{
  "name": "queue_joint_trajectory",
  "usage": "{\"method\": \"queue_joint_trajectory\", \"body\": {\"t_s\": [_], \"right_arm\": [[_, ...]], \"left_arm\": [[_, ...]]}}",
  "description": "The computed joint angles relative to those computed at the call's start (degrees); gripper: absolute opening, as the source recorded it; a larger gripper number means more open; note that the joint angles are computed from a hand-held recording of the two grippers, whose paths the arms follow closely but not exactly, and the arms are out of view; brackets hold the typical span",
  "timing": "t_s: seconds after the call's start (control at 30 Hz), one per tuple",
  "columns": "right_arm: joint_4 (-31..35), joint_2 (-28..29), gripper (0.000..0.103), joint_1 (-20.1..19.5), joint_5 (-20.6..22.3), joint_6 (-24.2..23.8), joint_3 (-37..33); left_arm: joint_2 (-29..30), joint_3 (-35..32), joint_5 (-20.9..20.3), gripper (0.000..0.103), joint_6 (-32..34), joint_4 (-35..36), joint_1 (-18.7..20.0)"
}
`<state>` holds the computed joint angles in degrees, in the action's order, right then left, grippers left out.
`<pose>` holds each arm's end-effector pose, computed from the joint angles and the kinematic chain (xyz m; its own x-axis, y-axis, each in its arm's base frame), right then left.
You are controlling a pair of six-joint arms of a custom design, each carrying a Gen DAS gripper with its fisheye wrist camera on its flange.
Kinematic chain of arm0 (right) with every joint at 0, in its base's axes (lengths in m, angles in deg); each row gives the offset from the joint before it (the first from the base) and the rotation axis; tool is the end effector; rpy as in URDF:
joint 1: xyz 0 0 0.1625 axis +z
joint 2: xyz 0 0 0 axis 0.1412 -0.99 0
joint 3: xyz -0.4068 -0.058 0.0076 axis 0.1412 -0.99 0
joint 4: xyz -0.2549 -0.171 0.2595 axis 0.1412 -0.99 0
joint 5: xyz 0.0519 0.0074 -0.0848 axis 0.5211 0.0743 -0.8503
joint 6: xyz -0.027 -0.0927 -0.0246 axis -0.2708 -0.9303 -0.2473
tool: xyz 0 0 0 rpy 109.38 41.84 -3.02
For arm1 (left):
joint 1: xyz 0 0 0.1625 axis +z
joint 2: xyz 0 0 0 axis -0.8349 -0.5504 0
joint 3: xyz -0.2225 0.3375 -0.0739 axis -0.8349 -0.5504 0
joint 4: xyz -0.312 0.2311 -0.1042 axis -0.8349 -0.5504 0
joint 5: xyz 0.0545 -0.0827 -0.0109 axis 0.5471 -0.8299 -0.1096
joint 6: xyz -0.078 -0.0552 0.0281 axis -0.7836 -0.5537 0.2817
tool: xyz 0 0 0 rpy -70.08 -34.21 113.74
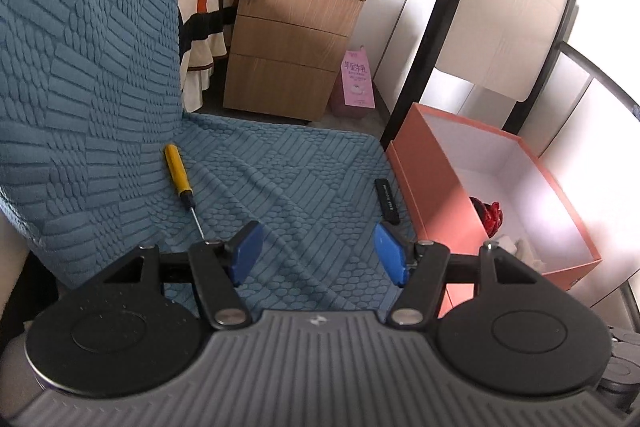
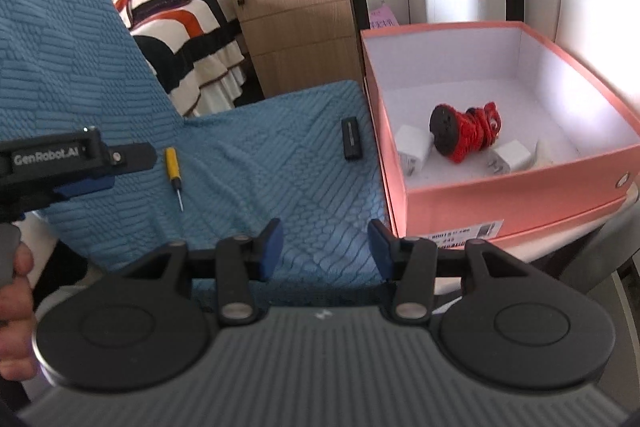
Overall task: Organize rigid objects
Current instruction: 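Withdraw both tools from the box back toward the blanket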
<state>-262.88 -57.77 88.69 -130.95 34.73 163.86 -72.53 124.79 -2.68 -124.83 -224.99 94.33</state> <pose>0.1722 -0.5059 0.1543 -0.7216 -0.4847 0.4944 -0.6746 0.6530 -0.3444 -0.2024 -0.4440 0.1393 -0.7935 -0.4332 -0.4274 0.1759 0.5090 -0.8426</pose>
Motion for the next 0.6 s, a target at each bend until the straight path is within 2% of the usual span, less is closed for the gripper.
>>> {"method": "queue_joint_trajectory", "body": {"t_s": [0.23,0.6], "right_arm": [[-2.36,3.38,0.049,0.5,-1.16,-0.39,-1.49],[-8.07,15.47,0.047,2.24,-3.58,-3.86,-10.21]], "left_arm": [[1.14,-1.03,-0.15,0.068,3.25,-2.81,3.13],[6.39,-5.91,-1.76,0.068,16.05,-14.64,14.08]]}}
